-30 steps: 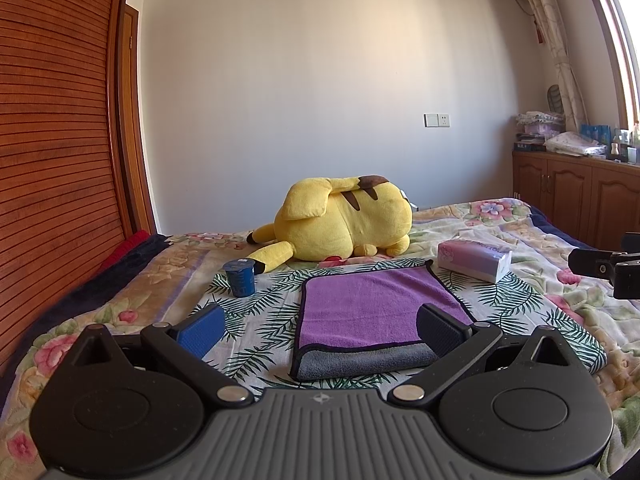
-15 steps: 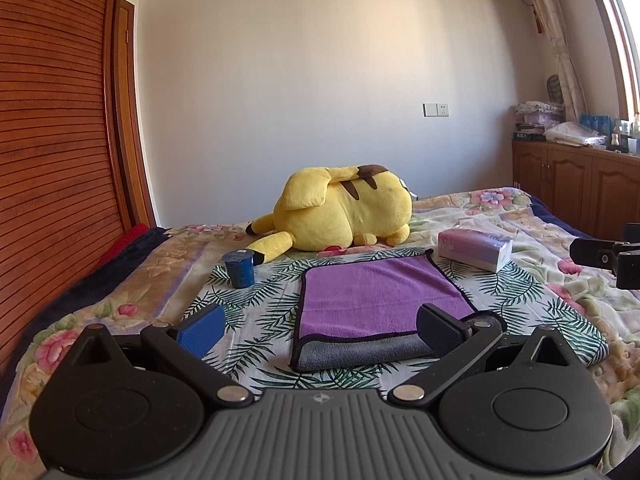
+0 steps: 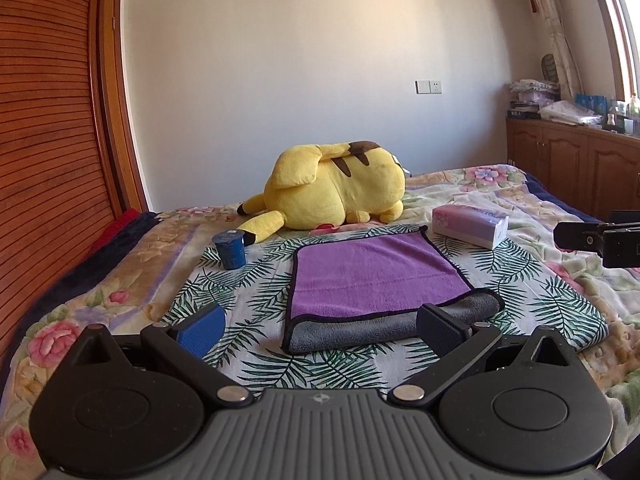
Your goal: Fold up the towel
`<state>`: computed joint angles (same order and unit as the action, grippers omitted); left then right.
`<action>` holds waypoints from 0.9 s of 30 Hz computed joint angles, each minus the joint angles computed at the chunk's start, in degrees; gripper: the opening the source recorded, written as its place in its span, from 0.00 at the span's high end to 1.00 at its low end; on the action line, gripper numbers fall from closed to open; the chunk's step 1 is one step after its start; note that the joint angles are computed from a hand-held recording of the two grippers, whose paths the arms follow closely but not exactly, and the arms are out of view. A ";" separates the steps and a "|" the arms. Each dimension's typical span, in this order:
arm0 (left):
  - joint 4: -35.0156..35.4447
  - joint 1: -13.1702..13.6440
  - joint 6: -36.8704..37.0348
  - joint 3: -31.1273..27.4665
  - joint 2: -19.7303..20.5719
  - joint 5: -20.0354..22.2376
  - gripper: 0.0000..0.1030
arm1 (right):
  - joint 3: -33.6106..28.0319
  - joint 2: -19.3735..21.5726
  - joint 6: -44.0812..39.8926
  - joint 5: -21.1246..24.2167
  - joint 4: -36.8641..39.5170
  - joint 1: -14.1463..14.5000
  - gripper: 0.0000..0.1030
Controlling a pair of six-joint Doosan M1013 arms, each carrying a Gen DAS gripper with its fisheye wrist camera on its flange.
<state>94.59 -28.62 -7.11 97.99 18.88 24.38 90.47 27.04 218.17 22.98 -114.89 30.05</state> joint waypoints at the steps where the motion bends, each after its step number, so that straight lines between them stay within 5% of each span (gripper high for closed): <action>1: -0.98 0.06 0.98 -0.17 0.11 -0.21 0.16 | -0.21 0.12 -0.64 -0.33 0.48 -0.10 0.00; 19: -13.28 1.42 15.07 -3.67 2.31 -4.33 0.16 | -5.56 3.03 -26.84 -7.52 20.88 -1.77 0.15; 27: -23.90 2.54 25.77 -6.36 3.99 -5.24 0.20 | -7.54 4.26 -38.11 -9.78 31.92 -2.68 0.20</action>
<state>70.69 -26.08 18.65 91.63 22.87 19.14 82.93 31.30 180.06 13.20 -82.97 27.36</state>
